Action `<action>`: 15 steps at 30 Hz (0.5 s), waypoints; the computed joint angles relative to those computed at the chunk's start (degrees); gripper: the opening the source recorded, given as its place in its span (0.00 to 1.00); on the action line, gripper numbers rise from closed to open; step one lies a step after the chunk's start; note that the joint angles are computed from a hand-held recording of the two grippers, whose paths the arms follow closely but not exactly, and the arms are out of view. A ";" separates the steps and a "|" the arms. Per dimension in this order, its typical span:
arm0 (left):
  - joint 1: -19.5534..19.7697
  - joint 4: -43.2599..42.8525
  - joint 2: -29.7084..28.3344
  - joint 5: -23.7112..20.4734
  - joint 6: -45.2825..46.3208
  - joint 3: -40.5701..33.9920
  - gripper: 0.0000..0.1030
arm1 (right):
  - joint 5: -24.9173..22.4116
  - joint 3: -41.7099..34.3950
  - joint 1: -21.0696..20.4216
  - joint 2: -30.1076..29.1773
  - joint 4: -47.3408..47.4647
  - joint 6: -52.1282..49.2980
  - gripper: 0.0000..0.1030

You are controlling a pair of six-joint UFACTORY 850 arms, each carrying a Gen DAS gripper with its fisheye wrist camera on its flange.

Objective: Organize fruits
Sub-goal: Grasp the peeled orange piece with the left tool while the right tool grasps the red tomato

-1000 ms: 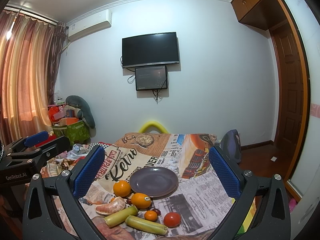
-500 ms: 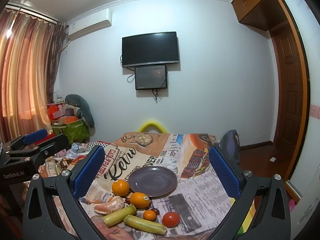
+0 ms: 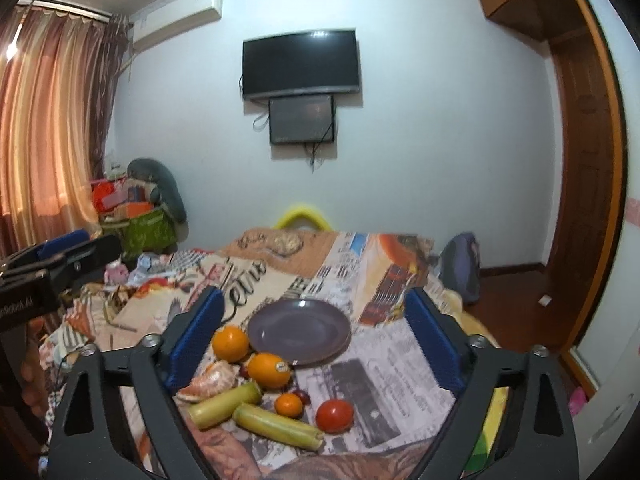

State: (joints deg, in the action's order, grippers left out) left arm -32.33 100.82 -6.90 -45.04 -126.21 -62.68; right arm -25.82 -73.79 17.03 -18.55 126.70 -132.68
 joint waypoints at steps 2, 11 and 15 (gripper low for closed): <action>0.95 -1.06 -0.31 1.37 0.69 -0.11 0.79 | 0.86 -0.92 -0.11 -1.03 -4.77 4.19 0.73; 4.93 -6.81 -3.98 6.62 5.12 -0.85 0.63 | 4.92 -5.16 0.08 -5.75 -26.29 23.79 0.54; 7.27 -9.92 -5.63 11.33 7.24 -1.11 0.62 | 5.14 -8.58 0.10 -9.01 -38.58 35.98 0.53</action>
State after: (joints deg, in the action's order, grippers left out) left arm -25.06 90.89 -12.52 -33.72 -118.97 -63.79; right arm -20.68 -82.36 17.14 -27.56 88.12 -96.70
